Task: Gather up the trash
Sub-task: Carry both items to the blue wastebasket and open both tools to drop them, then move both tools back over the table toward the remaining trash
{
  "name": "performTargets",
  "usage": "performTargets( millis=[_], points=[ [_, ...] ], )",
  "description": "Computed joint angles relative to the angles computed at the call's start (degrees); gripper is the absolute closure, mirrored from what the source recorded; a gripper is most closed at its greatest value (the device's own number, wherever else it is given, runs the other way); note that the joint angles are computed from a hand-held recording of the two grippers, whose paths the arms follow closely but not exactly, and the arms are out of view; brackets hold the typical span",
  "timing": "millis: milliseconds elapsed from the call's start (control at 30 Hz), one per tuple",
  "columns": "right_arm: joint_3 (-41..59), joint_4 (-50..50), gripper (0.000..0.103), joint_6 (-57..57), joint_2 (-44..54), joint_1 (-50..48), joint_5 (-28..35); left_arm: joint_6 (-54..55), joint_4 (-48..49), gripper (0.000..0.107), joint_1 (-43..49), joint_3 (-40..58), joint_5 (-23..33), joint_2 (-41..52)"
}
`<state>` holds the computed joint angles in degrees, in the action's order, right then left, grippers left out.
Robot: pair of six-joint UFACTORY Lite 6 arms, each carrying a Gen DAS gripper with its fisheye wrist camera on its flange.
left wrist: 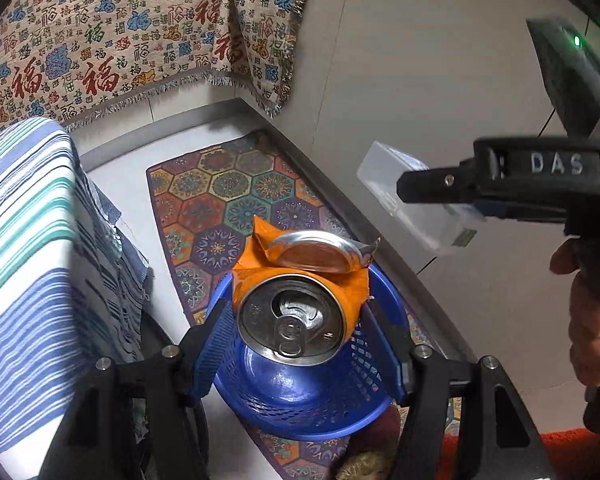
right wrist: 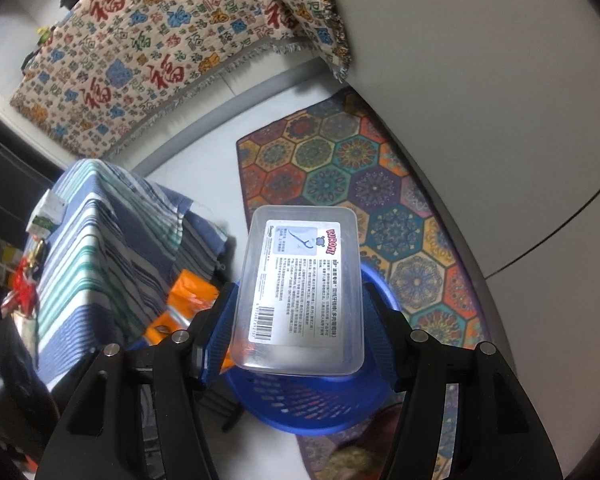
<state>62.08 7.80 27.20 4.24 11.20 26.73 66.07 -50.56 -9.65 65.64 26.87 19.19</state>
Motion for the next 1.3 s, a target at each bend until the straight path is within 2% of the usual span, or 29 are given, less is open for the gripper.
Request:
performTargets(
  millis=[100,167,233,300,467,667,867,967,1067,1133,1300],
  points=[
    [0.59,0.67,0.039,-0.51,0.51,-0.27,-0.60,2.02,-1.91,0.039,-1.08,-1.01,-1.82,0.23],
    [0.50,1.44,0.034,-1.00,0.34,-0.74,-1.44,2.05,-1.57,0.039,-2.24,-0.67,-3.52,1.58],
    [0.15,0.50,0.029,0.32,-0.63,-1.15,-2.26,-1.04,1.29,0.030,-3.29,0.65,-3.96,3.60],
    [0.23,-2.36,0.028,3.61,-1.31,-1.00,-2.50,-2.93,2.47,0.028,-3.80,2.02,-3.56,5.47],
    [0.79,-19.64,0.025,19.32,-4.32,1.51,-0.78,-0.60,-0.27,0.028,-2.19,0.92,-0.89,2.77],
    [2.40,-45.47,0.019,41.21,-8.27,7.95,5.70,-0.97,-1.66,0.028,5.03,-2.42,8.12,-8.78],
    [7.20,-58.98,0.017,53.31,-7.34,17.07,13.18,1.69,-0.94,0.028,18.08,-4.93,22.05,-22.03],
    [10.77,-62.27,0.016,56.33,-4.97,22.27,15.93,5.12,-0.50,0.028,26.59,-4.64,28.72,-24.85],
    [16.24,-62.35,0.015,56.78,-0.37,27.59,17.23,9.20,1.06,0.028,37.45,-2.25,35.50,-23.54],
    [20.18,-61.73,0.015,55.84,3.17,30.50,17.64,12.15,1.93,0.028,43.76,-0.06,37.72,-21.45],
    [37.90,-59.69,0.015,49.95,18.53,39.05,20.64,19.14,4.11,0.028,57.31,9.21,37.22,-11.18]
  ],
)
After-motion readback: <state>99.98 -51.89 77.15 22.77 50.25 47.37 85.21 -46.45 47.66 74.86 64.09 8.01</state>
